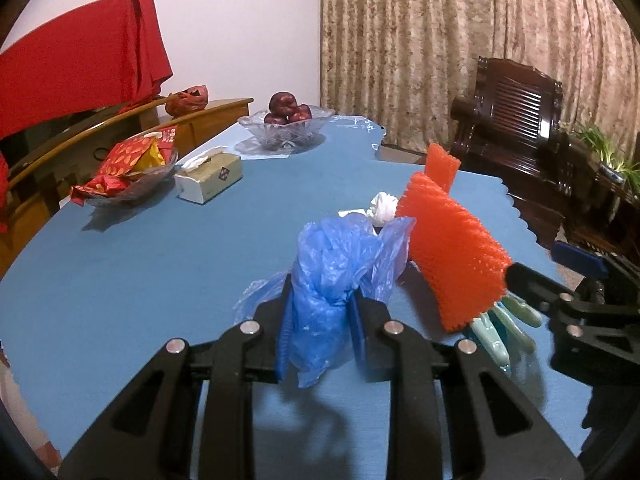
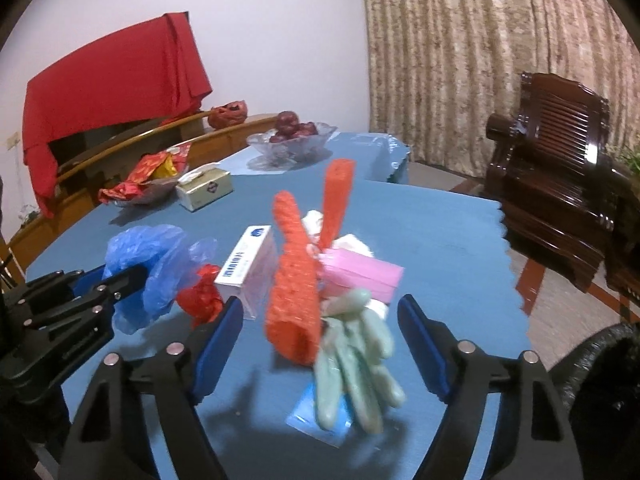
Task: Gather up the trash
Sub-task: 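Grasp the blue plastic bag with the left gripper while the right gripper grasps the orange mesh, then carry blue bag and orange mesh over the bin and release both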
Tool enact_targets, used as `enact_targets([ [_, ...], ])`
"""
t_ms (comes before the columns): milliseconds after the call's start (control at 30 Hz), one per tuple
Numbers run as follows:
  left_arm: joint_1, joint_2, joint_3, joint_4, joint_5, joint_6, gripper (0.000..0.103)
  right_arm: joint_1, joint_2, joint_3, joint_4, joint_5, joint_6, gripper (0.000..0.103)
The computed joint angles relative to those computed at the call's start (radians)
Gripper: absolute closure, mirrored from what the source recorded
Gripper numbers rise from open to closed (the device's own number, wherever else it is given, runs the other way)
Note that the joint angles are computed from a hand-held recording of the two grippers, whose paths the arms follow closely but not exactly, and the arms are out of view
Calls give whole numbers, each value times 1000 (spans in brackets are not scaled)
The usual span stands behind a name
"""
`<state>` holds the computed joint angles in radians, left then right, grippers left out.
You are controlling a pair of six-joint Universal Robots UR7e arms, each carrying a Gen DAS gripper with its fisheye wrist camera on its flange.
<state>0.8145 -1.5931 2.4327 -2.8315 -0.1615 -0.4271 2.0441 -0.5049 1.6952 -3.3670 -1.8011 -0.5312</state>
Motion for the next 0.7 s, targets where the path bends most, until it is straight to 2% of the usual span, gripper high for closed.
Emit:
enact_targets([
  [100, 3, -14, 1, 17, -1, -16, 79, 3, 27, -33, 26, -14, 3, 40],
  [200, 9, -21, 5, 8, -4, -10, 79, 5, 47, -62, 63, -29, 7, 57],
  [333, 12, -20, 3, -1, -6, -7, 79, 1, 48, -70, 98, -25, 11, 89],
  [700, -20, -15, -2, 1, 6, -11, 79, 9, -32, 1, 86, 31, 16, 91],
])
